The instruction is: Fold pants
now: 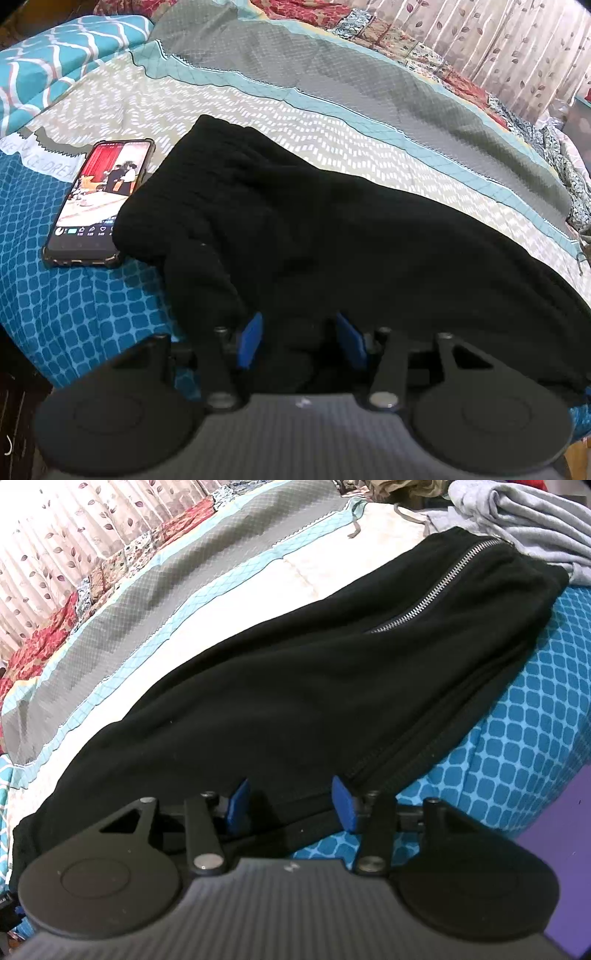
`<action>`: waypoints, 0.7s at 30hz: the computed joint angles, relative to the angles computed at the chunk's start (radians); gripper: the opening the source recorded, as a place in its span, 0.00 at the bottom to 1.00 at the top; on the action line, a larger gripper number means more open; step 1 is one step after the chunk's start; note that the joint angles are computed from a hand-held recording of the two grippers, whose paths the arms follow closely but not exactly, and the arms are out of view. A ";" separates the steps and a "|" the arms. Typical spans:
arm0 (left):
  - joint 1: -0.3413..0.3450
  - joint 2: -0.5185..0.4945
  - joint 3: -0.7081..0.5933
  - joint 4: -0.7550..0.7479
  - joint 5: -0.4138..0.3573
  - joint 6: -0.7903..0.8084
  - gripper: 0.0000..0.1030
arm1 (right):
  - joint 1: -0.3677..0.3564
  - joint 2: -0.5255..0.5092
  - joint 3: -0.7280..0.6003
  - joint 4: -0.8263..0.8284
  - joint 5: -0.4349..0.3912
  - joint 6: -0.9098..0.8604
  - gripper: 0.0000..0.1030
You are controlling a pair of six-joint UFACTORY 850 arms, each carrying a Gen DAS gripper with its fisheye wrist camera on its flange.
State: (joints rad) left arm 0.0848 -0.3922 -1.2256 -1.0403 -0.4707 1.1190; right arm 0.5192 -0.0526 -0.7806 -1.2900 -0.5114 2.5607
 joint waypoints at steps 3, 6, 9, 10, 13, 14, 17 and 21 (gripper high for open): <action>0.001 -0.006 -0.002 -0.011 0.002 0.016 0.47 | -0.001 0.005 0.004 -0.002 0.001 0.005 0.51; 0.000 -0.006 0.001 -0.022 0.005 0.036 0.49 | -0.005 0.007 0.006 -0.001 0.005 -0.002 0.51; -0.001 -0.006 0.003 -0.027 0.008 0.048 0.50 | -0.008 0.005 0.003 0.006 0.006 -0.017 0.51; -0.001 -0.007 0.003 -0.028 0.007 0.050 0.50 | -0.009 0.004 0.001 0.007 0.006 -0.019 0.51; -0.001 -0.006 0.003 -0.029 0.007 0.049 0.50 | -0.011 0.003 0.002 0.005 0.008 -0.018 0.51; -0.001 -0.006 0.003 -0.029 0.008 0.049 0.51 | -0.011 0.003 0.001 0.003 0.009 -0.015 0.51; -0.001 -0.005 0.006 -0.034 0.008 0.057 0.52 | -0.010 0.001 0.000 0.003 0.008 -0.013 0.51; -0.004 -0.002 0.011 -0.038 0.014 0.068 0.52 | -0.015 0.004 0.005 -0.012 0.015 -0.003 0.51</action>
